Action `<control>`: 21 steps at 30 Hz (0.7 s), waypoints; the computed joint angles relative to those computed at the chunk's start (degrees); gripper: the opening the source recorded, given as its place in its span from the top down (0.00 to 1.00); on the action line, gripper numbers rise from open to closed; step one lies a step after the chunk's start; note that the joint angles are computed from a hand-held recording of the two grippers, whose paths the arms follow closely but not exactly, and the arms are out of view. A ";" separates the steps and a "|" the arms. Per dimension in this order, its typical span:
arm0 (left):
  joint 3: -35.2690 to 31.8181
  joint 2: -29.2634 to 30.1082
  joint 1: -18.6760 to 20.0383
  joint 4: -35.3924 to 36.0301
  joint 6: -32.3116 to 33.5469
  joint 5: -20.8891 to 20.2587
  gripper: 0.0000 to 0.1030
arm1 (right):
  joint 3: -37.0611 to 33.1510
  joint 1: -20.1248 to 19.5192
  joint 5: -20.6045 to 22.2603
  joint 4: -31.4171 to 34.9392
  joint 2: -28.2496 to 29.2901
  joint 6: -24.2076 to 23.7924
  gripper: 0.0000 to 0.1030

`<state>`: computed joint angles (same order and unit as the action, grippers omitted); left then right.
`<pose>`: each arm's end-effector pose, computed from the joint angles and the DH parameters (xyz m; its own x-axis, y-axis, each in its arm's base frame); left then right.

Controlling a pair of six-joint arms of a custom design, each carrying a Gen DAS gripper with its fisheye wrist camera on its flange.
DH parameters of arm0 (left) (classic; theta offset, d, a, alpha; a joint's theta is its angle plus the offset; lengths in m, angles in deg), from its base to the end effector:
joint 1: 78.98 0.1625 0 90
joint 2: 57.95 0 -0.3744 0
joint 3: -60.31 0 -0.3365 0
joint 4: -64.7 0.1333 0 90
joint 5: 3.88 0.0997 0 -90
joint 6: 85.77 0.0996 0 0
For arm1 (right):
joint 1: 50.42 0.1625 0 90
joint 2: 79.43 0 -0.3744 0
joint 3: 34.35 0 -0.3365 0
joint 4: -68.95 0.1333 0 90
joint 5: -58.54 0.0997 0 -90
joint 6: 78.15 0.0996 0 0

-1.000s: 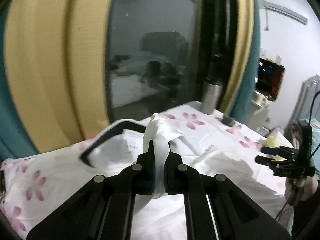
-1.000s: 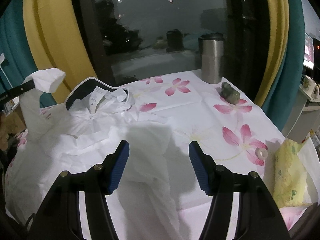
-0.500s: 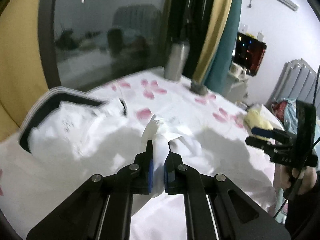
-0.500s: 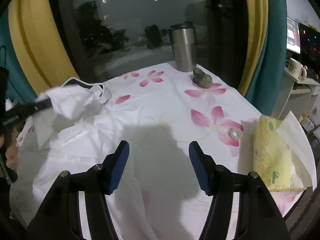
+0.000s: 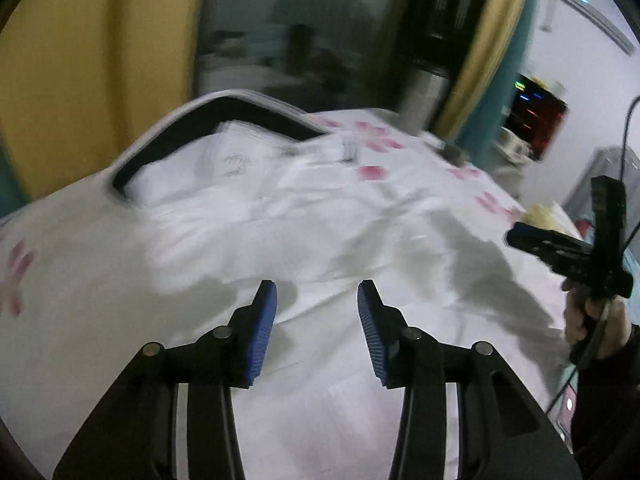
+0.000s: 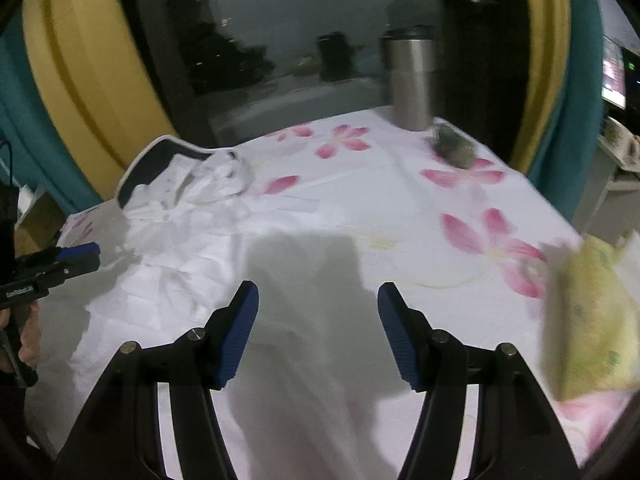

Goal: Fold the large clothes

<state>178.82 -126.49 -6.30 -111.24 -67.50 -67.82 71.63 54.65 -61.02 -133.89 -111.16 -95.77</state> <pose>0.0241 -0.5173 0.2394 -0.8118 0.2623 -0.5218 0.5217 0.7271 -0.4463 0.2221 -0.5012 0.0300 -0.8153 -0.1608 0.5563 -0.4722 0.7408 -0.4778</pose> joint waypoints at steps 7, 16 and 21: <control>-0.23 -6.15 7.13 0.51 0.59 1.63 0.54 | -8.32 -0.51 7.37 7.76 4.56 -0.27 0.40; -3.15 -5.96 11.50 5.37 1.36 -1.23 0.54 | -20.12 -0.85 6.13 27.48 9.07 1.09 0.83; -2.93 -5.05 11.65 5.33 1.63 -0.57 0.53 | -19.53 2.18 -0.09 21.11 9.10 -4.47 0.94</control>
<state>175.89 -131.54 5.35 -105.91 -65.87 -68.39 52.10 56.83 -61.11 -112.78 -102.06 -100.23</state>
